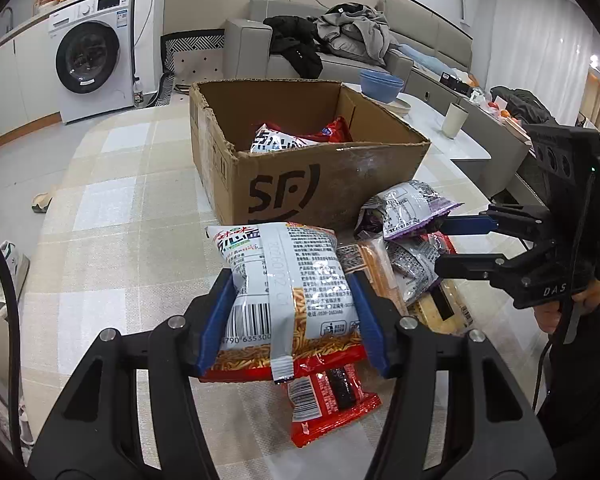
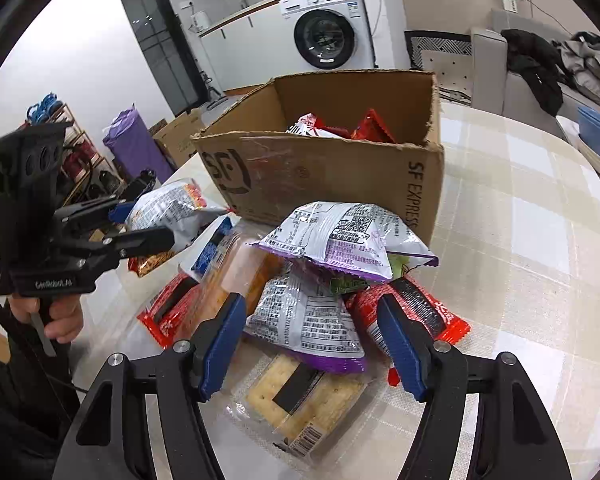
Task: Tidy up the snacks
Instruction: 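Grasp the white noodle snack bag with the left tool while the right tool grasps a purple-white bag, then lift both held bags over the box and release them inside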
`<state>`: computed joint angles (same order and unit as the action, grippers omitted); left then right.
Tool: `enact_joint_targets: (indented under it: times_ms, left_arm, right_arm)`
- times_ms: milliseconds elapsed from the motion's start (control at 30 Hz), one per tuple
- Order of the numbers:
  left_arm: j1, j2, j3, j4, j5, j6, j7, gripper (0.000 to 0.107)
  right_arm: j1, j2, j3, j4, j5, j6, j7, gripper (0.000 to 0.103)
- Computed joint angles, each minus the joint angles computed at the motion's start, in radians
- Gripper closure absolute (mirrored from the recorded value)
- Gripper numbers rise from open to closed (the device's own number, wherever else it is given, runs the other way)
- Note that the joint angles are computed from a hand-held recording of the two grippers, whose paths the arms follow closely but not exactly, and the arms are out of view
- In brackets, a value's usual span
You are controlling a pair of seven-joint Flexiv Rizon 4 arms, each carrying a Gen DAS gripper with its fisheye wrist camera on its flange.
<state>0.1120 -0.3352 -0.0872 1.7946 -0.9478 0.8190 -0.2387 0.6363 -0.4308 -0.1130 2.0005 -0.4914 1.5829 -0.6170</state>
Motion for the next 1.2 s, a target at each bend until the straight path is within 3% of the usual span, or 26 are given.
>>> enact_joint_targets:
  times_ms: [100,267,333,467,633,767,867,1000,1200]
  left_arm:
    - [0.000,0.002,-0.001,0.001,-0.006,-0.002,0.005,0.052]
    - [0.001,0.013,0.002,0.007,-0.019,-0.009,0.014,0.052]
    - [0.000,0.015,0.003,0.008,-0.022,-0.009,0.016,0.052]
    - [-0.002,0.021,0.007,0.010,-0.023,-0.013,0.017,0.052]
    - [-0.006,0.026,0.010,0.014,-0.019,-0.015,0.013,0.052]
    - [-0.007,0.023,0.011,0.010,-0.014,-0.017,0.006,0.052]
    - [-0.006,0.024,0.011,0.010,-0.014,-0.018,0.007,0.052]
    - [-0.006,0.027,0.010,0.011,-0.020,-0.019,0.013,0.052]
    - [-0.003,0.039,0.012,0.016,-0.044,-0.031,0.031,0.052]
  right_arm:
    - [0.062,0.014,-0.081,0.019,-0.033,-0.005,0.043,0.034]
    - [0.080,0.042,-0.116,0.042,-0.131,-0.041,0.076,0.034]
    - [0.069,0.047,-0.107,0.050,-0.163,-0.042,0.091,0.034]
    - [0.006,0.023,-0.017,0.030,-0.154,-0.021,0.046,0.034]
    - [-0.037,-0.041,0.068,-0.051,-0.088,-0.103,0.032,0.034]
    - [-0.028,-0.082,0.068,-0.092,-0.073,-0.132,0.059,0.034]
    - [0.002,-0.084,0.029,-0.087,-0.097,-0.129,0.085,0.043]
    - [0.010,-0.072,0.012,-0.064,-0.122,-0.089,0.085,0.050]
    - [0.057,-0.031,-0.049,-0.008,-0.165,-0.031,0.086,0.053]
